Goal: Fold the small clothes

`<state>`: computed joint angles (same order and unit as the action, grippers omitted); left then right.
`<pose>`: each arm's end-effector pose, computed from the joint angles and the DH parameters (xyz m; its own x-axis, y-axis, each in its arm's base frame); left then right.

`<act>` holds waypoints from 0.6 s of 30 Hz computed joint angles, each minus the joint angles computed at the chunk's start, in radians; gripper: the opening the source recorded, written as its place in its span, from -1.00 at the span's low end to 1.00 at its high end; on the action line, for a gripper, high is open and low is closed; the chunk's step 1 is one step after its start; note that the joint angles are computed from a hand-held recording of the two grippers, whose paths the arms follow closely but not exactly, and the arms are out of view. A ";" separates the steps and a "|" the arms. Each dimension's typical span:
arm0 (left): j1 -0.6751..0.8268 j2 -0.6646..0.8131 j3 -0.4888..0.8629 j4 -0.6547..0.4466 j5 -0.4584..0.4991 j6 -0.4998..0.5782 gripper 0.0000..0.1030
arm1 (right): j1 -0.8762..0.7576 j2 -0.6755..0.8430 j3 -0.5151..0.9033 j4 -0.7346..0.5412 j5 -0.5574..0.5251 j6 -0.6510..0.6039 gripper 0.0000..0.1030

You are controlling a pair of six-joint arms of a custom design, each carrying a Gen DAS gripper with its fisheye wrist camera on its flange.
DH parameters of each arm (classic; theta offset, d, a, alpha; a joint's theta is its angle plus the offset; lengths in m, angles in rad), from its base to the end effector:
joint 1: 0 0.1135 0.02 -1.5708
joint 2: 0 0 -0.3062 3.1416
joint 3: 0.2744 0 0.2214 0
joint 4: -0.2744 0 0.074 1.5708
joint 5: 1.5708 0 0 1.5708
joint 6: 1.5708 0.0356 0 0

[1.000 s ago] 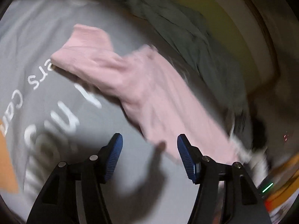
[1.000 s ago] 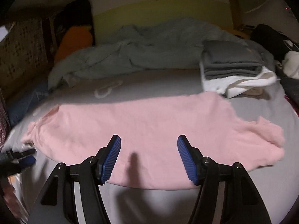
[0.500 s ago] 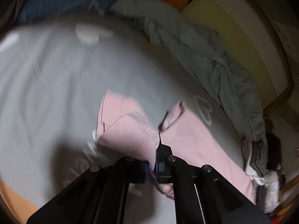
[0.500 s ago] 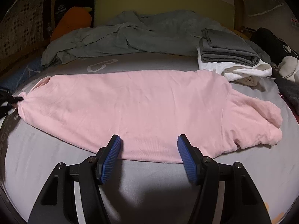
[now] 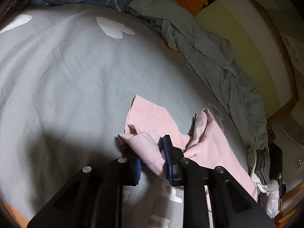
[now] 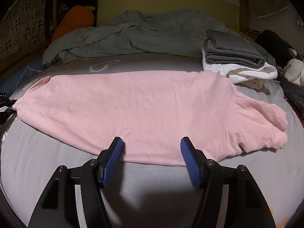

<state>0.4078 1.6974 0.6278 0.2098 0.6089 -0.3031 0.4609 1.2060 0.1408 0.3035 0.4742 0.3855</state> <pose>0.2661 0.0928 0.1810 -0.6690 -0.5557 -0.4935 -0.1911 0.7703 -0.6084 0.1353 0.0490 0.1692 -0.6103 0.0705 -0.7891 0.1400 0.9899 -0.0199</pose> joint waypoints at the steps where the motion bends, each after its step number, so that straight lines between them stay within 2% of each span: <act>1: -0.004 0.002 0.007 0.001 -0.005 -0.011 -0.59 | -0.001 0.000 0.000 0.001 -0.001 0.001 0.26; 3: -0.016 0.003 0.036 -0.026 -0.030 -0.036 -0.61 | -0.007 -0.002 -0.001 0.003 -0.006 -0.005 0.26; 4: -0.025 0.000 0.053 -0.055 -0.053 -0.042 -0.92 | -0.007 -0.002 -0.001 0.003 -0.006 -0.005 0.26; 6: -0.048 -0.043 0.077 -0.115 -0.102 -0.023 -0.92 | -0.008 -0.001 -0.004 0.010 -0.006 -0.008 0.26; 8: -0.067 -0.144 0.042 -0.086 -0.151 -0.015 -0.92 | -0.009 0.004 -0.004 0.013 -0.005 -0.009 0.26; 12: -0.144 -0.313 0.039 -0.125 -0.285 -0.010 -0.92 | -0.015 0.000 -0.008 0.018 -0.011 -0.017 0.26; 16: -0.251 -0.341 0.107 -0.202 -0.431 -0.008 -0.91 | -0.014 -0.006 -0.008 0.013 -0.013 -0.012 0.26; 18: -0.294 -0.348 0.112 -0.182 -0.470 0.009 -0.91 | -0.016 -0.007 -0.009 0.013 -0.014 -0.013 0.26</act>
<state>0.1136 1.3496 0.7398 0.0279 0.1386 -0.2943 0.4445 1.1991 0.1320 0.3170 0.4600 0.3722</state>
